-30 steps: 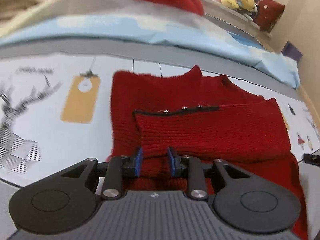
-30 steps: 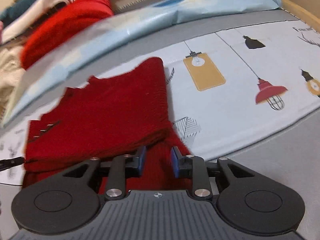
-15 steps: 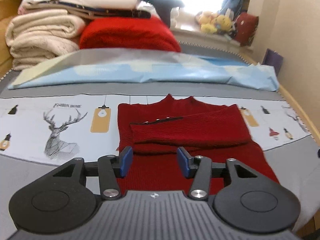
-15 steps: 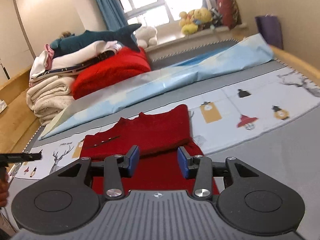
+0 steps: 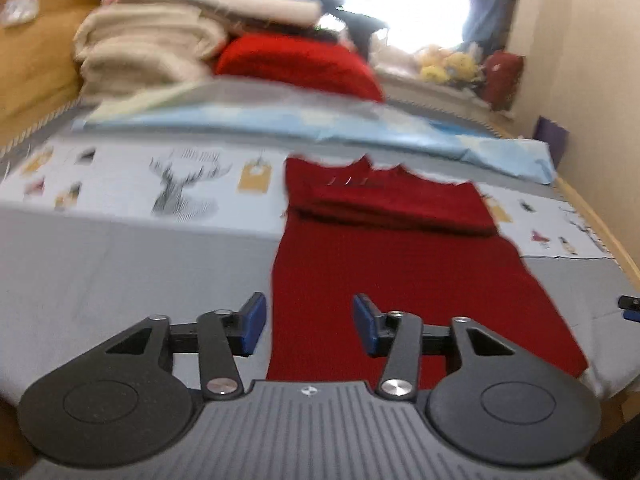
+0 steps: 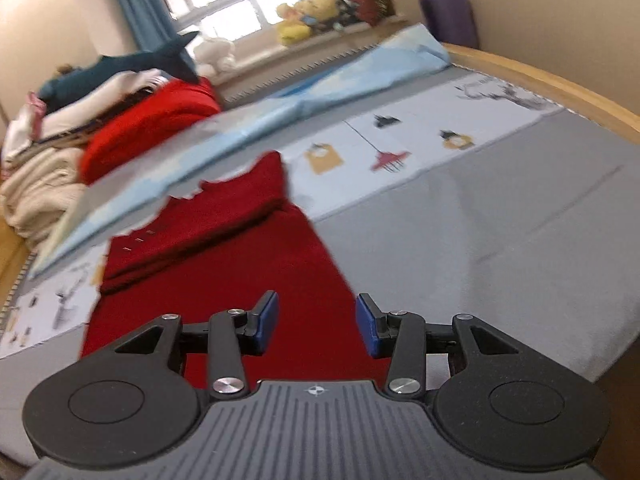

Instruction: Fold small clothes

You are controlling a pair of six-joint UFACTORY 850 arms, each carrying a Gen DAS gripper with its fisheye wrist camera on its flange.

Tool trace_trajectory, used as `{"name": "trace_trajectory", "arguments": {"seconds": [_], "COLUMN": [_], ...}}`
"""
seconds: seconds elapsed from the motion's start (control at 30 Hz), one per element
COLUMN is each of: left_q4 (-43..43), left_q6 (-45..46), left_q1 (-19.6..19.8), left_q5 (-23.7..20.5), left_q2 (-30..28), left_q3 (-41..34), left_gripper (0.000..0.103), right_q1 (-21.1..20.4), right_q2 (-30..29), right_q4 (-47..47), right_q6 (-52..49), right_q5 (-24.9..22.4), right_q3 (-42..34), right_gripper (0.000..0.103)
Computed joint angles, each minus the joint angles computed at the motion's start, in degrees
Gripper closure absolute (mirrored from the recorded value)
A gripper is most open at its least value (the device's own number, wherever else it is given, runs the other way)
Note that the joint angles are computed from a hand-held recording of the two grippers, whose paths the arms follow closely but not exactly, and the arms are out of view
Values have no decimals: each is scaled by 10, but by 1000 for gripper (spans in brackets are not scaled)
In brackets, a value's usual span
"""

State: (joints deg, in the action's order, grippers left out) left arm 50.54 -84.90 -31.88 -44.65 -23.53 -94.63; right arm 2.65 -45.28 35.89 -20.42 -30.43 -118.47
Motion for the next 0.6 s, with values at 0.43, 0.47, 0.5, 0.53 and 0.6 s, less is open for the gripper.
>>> {"name": "trace_trajectory", "arguments": {"seconds": [0.43,0.47,0.5,0.53,0.6], "left_q4": [-197,-231,-267,-301,-341], "left_q6": [54,72,93,113,139], "left_q1": [63,70,77,83,89], "left_q5": [50,62,74,81,77], "left_q2": [-21,-21,-20,-20,-28], "left_q3": [34,38,44,46,42], "left_gripper": [82,76,68,65,63], "right_q1": [4,5,7,11,14], "right_q2": [-46,-54,-66,-80,-100], "right_q4": [-116,-126,-146,-175,-205], "right_q6": [127,135,151,174,202], "right_q5": [-51,-63,-79,-98,-127], "right_q3": [-49,-62,-78,-99,-127], "right_gripper": [58,58,58,58,58]}}
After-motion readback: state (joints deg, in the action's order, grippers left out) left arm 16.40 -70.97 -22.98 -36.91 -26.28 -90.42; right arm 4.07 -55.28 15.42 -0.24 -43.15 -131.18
